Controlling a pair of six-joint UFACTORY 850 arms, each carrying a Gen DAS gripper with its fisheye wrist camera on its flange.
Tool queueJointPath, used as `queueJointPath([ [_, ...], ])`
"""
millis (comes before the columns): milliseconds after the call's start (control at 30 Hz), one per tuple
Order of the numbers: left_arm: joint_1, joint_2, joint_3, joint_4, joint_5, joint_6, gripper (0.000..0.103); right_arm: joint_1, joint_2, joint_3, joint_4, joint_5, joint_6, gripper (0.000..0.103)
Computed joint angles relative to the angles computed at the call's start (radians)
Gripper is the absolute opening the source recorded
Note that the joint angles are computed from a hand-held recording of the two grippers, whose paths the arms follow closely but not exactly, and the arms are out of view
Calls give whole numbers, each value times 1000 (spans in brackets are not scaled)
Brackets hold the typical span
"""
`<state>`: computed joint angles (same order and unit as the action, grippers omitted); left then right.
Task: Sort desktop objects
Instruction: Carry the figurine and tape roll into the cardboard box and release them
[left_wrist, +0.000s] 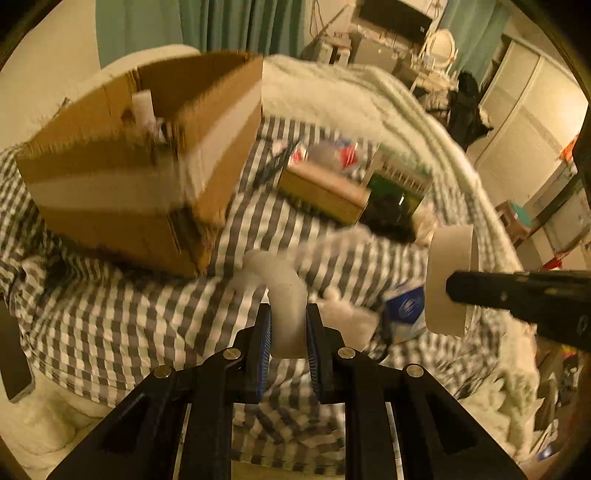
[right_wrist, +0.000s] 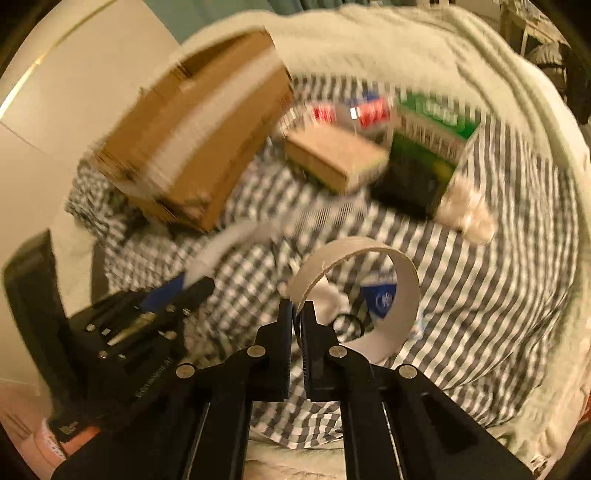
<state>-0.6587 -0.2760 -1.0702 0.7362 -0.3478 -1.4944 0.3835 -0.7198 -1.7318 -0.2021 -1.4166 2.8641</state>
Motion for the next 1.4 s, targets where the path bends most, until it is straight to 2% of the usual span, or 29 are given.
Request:
queueJointPath([
  [100,14,35,-2,54,31,-53,18,-16,7,-60,-5,-97,-74,4],
  [200,20,60,-19,193,15,-164,18,-35,24,-119,-35,-218,-160,4],
  [300,34,85,-34,286,17,-233,18,-49,45,-137,-96,-291,-208,4],
  [467,92,95,-84,240,17,-192,18,-89,82,-139,-173,-367,-325,4],
  [533,122,105,-103,255,6,-220,18,-98,131,-75,-237,-319,-298,4],
  [600,163,105,-137,194,7,-145,18,-114,160,-32,-265,-280,-311,4],
  [733,235,83,-243,-8,-109,178,18,-174,227,74,-312,-189,-383,4],
  [800,247,74,-268,7,-194,248,18,-203,264,140,-346,-123,-387,4],
  [867,268,82,-250,22,-229,246,18,-233,291,193,-374,-62,-392,4],
  [933,300,104,-195,4,-167,190,18,-263,313,237,-387,-11,-410,4],
  [967,313,94,-196,-35,-171,198,18,-266,318,251,-390,2,-410,4],
  [1033,327,43,-247,-89,-241,277,18,-282,330,280,-394,35,-410,7],
  [1100,327,15,-270,-35,-258,267,19,-289,339,304,-395,52,-396,9],
  [1133,328,9,-273,-36,-254,270,20,-292,352,323,-394,68,-390,11],
  [1167,332,0,-279,-51,-256,278,21,-295,358,331,-392,75,-390,20],
  [1200,335,-12,-293,-85,-266,298,26,-295,362,336,-386,74,-390,32],
  [1267,345,-43,-329,-127,-273,329,59,-293,369,338,-374,48,-387,37],
  [1300,344,-57,-346,-110,-291,308,84,-292,371,334,-373,37,-388,37],
  [1333,339,-65,-355,-63,-303,252,90,-288,377,333,-372,25,-386,37],
  [1400,333,-65,-360,-21,-293,195,90,-269,378,316,-360,-30,-381,41],
])
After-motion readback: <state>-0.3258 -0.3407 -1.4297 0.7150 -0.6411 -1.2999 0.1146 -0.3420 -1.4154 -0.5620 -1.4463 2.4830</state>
